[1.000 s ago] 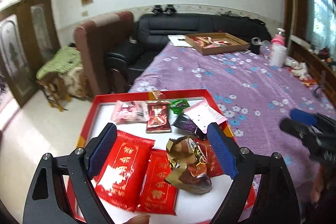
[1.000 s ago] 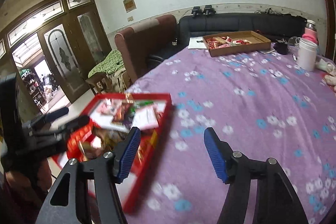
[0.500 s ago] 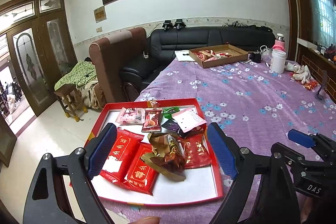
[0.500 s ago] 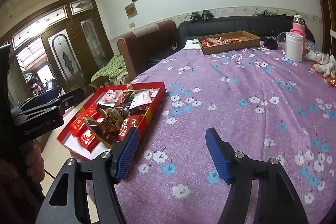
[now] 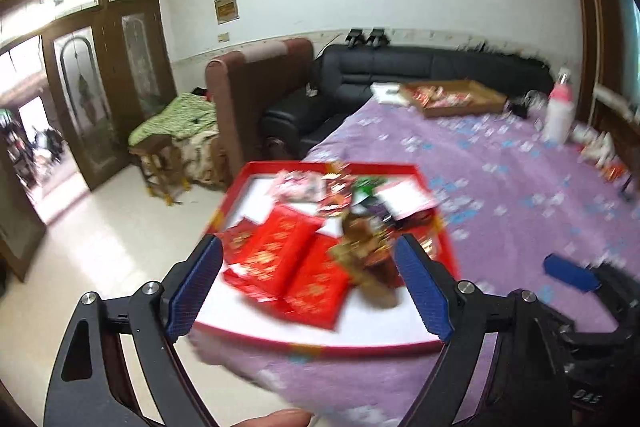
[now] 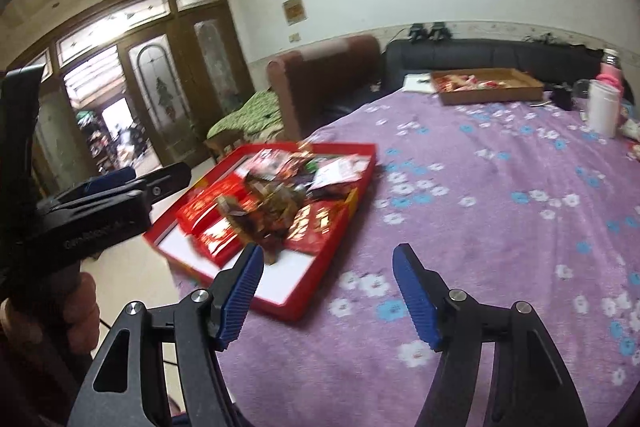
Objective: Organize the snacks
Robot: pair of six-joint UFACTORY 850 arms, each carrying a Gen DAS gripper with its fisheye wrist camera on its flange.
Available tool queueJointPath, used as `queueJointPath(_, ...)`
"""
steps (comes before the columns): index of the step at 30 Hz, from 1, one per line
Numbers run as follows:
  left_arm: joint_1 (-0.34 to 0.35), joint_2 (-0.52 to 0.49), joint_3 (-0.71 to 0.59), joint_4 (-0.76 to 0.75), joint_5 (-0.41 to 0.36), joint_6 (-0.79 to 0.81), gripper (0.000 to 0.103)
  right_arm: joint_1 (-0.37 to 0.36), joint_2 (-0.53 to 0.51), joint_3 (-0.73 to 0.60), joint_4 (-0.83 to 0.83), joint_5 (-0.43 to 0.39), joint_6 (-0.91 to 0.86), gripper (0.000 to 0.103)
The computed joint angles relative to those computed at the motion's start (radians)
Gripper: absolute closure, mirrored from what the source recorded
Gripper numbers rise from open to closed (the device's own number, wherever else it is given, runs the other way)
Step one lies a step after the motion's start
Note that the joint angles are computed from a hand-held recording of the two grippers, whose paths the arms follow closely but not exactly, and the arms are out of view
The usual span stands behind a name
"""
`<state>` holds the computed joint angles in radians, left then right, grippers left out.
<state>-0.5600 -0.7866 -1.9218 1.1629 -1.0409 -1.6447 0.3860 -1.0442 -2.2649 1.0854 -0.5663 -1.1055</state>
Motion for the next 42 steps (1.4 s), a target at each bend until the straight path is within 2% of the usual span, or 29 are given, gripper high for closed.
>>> queueJointPath(2, 0.005, 0.013, 0.023, -0.025, 0.003, 0.029, 0.015, 0.011, 0.001, 0.003, -0.011, 0.001, -0.011, 0.034)
queueJointPath(6, 0.005, 0.063, 0.116, -0.004, 0.025, -0.043, 0.015, 0.021, 0.007, 0.014, -0.006, -0.004, -0.033, 0.034)
queueJointPath(15, 0.008, 0.107, 0.187, -0.014, 0.031, -0.088, 0.015, 0.042, 0.038, 0.061, 0.001, 0.029, -0.059, 0.034)
queueJointPath(20, 0.005, 0.124, 0.209, -0.012, 0.042, -0.099, 0.015, 0.052, 0.074, 0.114, 0.047, 0.086, -0.091, 0.031)
queueJointPath(26, 0.003, 0.144, 0.232, -0.018, 0.052, -0.116, 0.015, 0.058, 0.102, 0.154, 0.092, 0.115, -0.112, 0.027)
queueJointPath(34, -0.009, 0.166, 0.259, -0.005, 0.036, -0.138, 0.014, 0.067, 0.143, 0.215, 0.166, 0.121, -0.204, 0.027)
queueJointPath(42, -0.018, 0.177, 0.272, 0.001, 0.026, -0.151, 0.014, 0.070, 0.157, 0.233, 0.185, 0.124, -0.223, 0.026)
